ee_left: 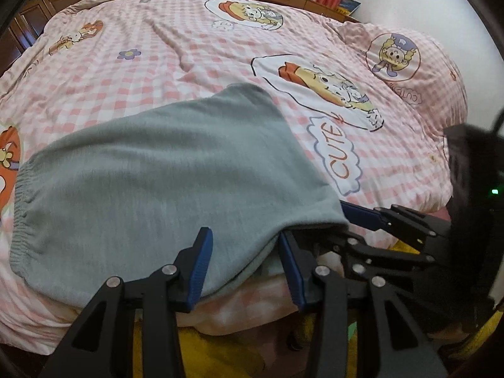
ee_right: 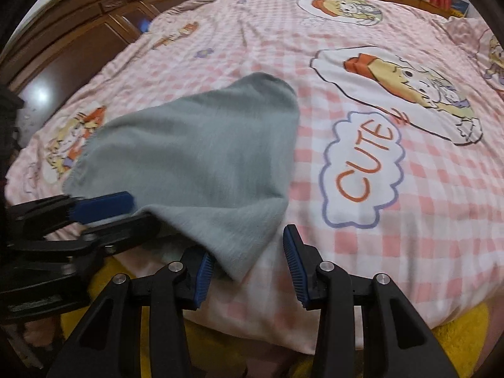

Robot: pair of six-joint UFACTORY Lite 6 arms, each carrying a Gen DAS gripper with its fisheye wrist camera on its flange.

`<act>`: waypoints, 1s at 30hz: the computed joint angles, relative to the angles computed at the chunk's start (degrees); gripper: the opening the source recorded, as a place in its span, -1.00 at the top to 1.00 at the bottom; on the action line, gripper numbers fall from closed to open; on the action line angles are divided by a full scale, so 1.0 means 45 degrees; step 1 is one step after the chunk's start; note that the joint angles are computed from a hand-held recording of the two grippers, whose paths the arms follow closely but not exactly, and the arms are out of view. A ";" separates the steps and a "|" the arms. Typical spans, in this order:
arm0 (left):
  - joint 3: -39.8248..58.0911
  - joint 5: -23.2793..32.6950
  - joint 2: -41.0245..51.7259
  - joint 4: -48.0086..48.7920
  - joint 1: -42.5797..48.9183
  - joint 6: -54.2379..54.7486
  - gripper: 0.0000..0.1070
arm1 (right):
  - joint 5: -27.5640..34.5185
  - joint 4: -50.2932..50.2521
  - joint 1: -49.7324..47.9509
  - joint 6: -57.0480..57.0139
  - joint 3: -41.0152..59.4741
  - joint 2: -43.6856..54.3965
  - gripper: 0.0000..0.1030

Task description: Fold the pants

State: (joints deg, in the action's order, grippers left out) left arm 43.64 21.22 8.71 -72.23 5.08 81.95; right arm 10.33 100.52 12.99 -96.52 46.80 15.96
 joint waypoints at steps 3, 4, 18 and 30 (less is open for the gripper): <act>-0.0452 0.0296 -0.0678 0.0281 0.0299 -0.0014 0.15 | -0.1006 -0.0481 0.0049 0.0315 -0.0905 -0.0975 0.16; -0.0587 0.0500 -0.0886 0.0276 0.0491 0.0092 0.14 | -0.0864 -0.0595 -0.0202 0.0241 -0.1258 -0.1225 0.15; -0.0638 -0.1413 0.0387 -0.0833 0.0399 0.1035 0.14 | 0.3298 -0.4467 -0.3620 0.3358 -0.0590 -0.1009 0.16; 0.2003 -0.1273 0.1461 0.1297 0.0892 -0.1640 0.14 | 0.7311 -0.2415 -0.3572 0.4083 0.2833 0.3936 0.28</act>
